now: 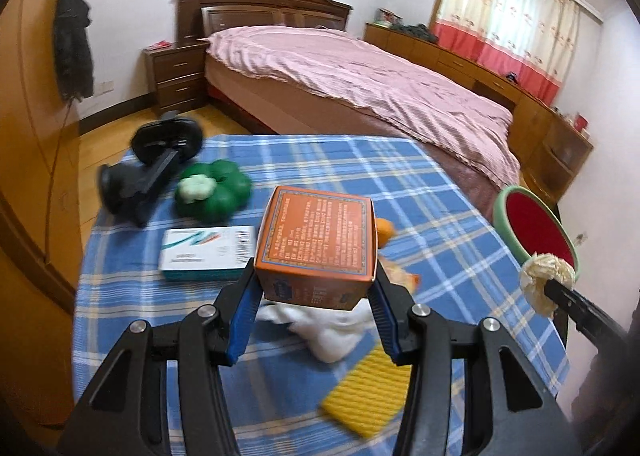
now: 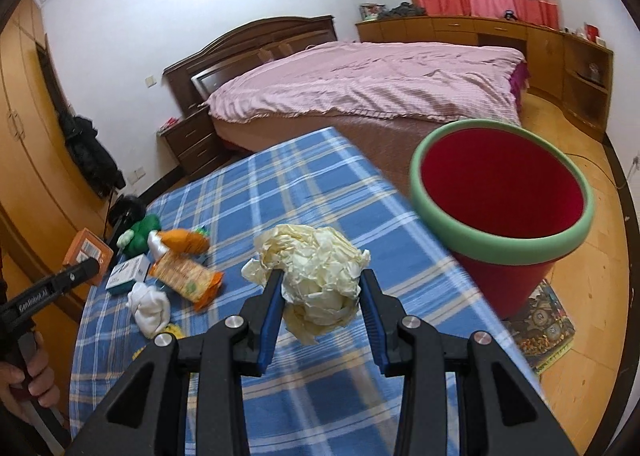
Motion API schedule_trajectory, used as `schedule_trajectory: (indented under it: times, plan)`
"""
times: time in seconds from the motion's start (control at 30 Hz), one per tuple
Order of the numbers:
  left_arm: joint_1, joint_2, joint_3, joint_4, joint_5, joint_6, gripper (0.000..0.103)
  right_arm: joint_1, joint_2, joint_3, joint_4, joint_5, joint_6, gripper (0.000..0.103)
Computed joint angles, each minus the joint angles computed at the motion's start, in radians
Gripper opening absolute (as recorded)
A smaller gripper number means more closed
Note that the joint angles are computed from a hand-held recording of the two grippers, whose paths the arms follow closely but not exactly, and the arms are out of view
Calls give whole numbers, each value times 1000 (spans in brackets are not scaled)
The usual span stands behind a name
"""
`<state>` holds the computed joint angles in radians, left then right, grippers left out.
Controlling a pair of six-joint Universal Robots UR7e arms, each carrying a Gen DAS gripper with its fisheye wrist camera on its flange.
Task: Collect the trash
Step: 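Carry the orange box and tissue over the red bucket and release both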
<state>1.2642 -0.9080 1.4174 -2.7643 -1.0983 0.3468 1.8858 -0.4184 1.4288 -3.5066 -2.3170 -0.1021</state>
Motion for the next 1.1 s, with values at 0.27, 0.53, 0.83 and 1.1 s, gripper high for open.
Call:
schedule_trajectory:
  times: [0.27, 0.53, 0.83, 1.1]
  plan:
    - [-46, 65, -42, 73, -48, 7, 52, -26, -62, 66, -94, -23, 5, 40]
    - [-104, 160, -105, 105, -92, 54, 52, -66, -120, 109, -156, -37, 9, 40]
    - [-157, 280, -198, 158, -129, 78, 52, -123, -178, 148, -174, -36, 38, 41]
    - [-182, 381, -275, 221, -142, 95, 52, -170, -215, 182, -188, -32, 61, 41]
